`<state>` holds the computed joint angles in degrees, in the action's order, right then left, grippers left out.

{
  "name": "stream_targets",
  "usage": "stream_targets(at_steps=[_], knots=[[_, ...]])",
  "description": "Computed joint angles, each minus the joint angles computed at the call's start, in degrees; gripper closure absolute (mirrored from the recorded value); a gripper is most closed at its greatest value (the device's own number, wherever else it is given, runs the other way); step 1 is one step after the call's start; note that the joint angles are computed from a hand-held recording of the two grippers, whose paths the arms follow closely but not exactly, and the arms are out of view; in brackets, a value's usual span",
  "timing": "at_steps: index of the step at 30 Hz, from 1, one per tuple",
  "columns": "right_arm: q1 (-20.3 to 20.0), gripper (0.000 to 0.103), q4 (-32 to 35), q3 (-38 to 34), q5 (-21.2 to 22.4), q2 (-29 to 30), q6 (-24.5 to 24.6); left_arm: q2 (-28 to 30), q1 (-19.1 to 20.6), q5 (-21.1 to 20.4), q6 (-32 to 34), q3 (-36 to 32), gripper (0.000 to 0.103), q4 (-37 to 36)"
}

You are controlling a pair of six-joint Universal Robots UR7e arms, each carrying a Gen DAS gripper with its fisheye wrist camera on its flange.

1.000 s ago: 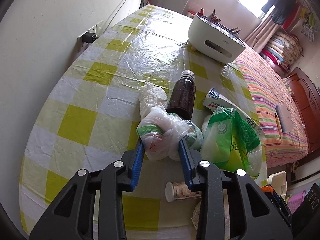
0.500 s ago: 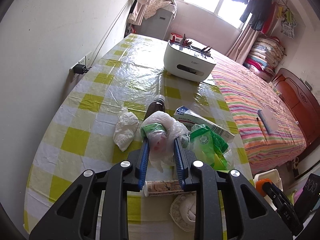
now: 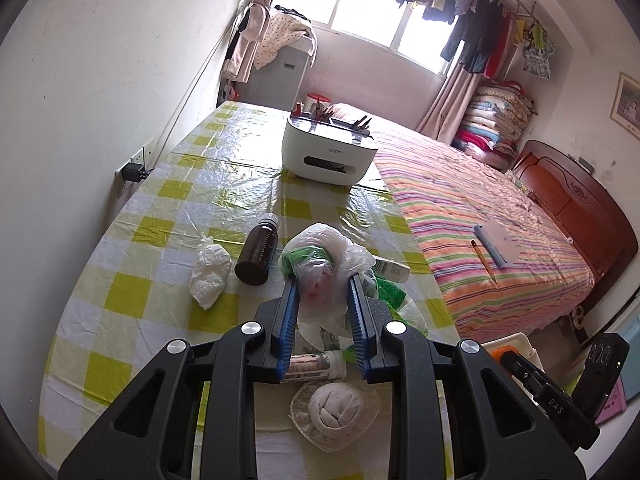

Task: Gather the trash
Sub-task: 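Carry the orange into the white bin and open the right gripper while the left carries the bag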

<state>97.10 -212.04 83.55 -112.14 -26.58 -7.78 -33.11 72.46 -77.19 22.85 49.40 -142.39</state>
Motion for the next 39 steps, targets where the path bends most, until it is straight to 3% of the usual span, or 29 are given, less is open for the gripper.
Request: stream_targets(at_steps=[11, 24, 30, 39], knots=[[-0.93, 0.074, -7.25, 4.57, -2.52, -1.83, 0.66, -4.22, -1.13, -4.43, 2.14, 9.56, 0.08, -1.52], [-1.91, 0.074, -19.36, 10.91, -8.59, -3.56, 1.92, -6.08, -3.54, -5.28, 5.01, 19.34, 0.08, -3.49], [-3.17, 0.074, -21.39, 12.71, -12.31, -4.37, 3.21, -5.72, -4.56, -5.84, 4.72, 21.21, 0.08, -2.93], [-5.16, 0.072, -19.45, 14.72, -12.74, -5.63, 8.34, -5.14, -6.01, -6.0, 4.58, 23.27, 0.08, -2.39]])
